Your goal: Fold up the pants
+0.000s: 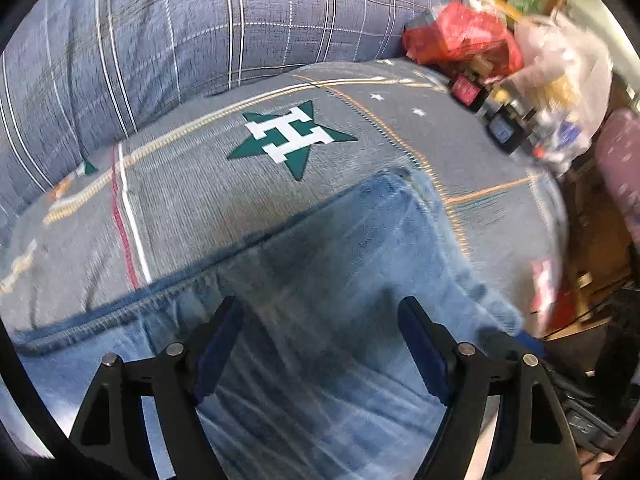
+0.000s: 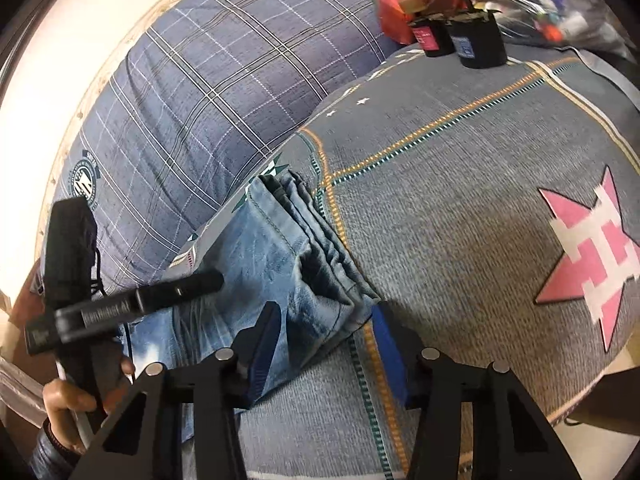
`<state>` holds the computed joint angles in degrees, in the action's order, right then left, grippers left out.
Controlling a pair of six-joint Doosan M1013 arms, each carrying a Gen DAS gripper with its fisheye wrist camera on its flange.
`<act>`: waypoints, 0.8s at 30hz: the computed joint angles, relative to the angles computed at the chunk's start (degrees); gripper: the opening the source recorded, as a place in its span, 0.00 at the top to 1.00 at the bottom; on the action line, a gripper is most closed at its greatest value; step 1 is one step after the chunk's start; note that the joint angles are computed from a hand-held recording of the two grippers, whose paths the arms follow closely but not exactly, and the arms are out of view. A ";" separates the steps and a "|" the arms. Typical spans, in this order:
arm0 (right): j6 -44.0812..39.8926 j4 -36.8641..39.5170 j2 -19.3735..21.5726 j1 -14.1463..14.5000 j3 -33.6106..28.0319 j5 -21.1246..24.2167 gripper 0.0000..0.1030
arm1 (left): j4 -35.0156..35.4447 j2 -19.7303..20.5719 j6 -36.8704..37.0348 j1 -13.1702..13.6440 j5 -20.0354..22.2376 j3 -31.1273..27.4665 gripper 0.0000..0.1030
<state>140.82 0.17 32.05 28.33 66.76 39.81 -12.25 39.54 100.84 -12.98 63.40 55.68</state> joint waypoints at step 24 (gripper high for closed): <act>-3.15 0.01 1.47 0.13 -2.25 0.84 0.67 | -11.20 7.59 -10.24 0.88 13.47 -13.17 0.21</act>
<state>137.66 0.18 33.52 28.46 64.50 40.65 -23.44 47.13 90.59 -12.09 76.87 42.52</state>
